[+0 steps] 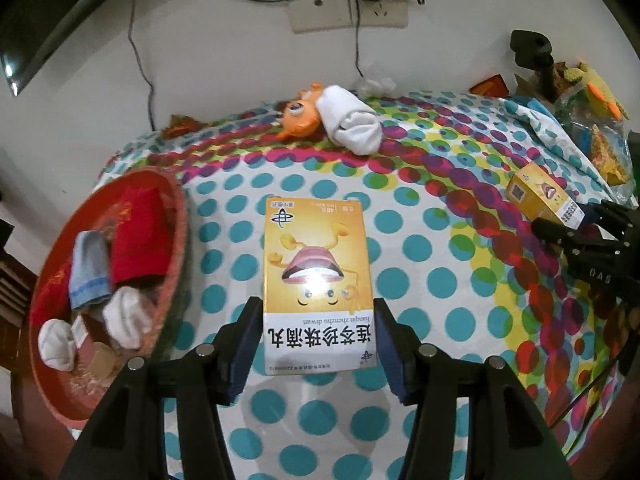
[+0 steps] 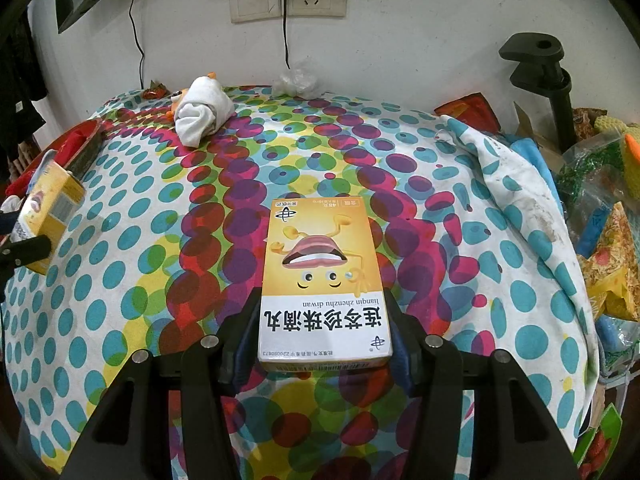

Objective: Organize objects
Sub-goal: 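Carry the small yellow box onto the red tray and open the left gripper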

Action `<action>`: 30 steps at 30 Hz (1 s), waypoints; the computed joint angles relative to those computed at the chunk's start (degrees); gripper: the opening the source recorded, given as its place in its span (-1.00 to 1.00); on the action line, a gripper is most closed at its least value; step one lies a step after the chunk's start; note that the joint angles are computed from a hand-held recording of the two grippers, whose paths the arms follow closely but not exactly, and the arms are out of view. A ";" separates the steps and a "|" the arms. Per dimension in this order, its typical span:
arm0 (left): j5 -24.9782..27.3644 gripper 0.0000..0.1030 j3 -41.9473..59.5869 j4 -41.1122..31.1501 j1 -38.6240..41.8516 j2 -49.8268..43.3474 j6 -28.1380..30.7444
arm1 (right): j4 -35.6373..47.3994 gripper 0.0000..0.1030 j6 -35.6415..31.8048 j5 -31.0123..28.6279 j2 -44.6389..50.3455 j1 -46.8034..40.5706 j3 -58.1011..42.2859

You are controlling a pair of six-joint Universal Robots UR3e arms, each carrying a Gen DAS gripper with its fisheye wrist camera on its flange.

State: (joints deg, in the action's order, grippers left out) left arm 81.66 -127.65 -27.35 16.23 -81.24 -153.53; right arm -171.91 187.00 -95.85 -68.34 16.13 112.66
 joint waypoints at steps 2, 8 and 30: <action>-0.45 0.07 0.04 -1.62 1.64 1.50 0.93 | -0.03 0.03 -0.07 0.05 -0.05 -0.08 0.07; -3.51 0.07 0.94 -6.20 8.53 5.52 3.91 | 0.13 0.03 0.02 -0.10 0.07 0.15 -0.19; -7.72 0.07 12.93 -13.50 32.23 -1.96 10.23 | 0.38 0.03 -0.19 -0.09 0.06 0.17 -0.41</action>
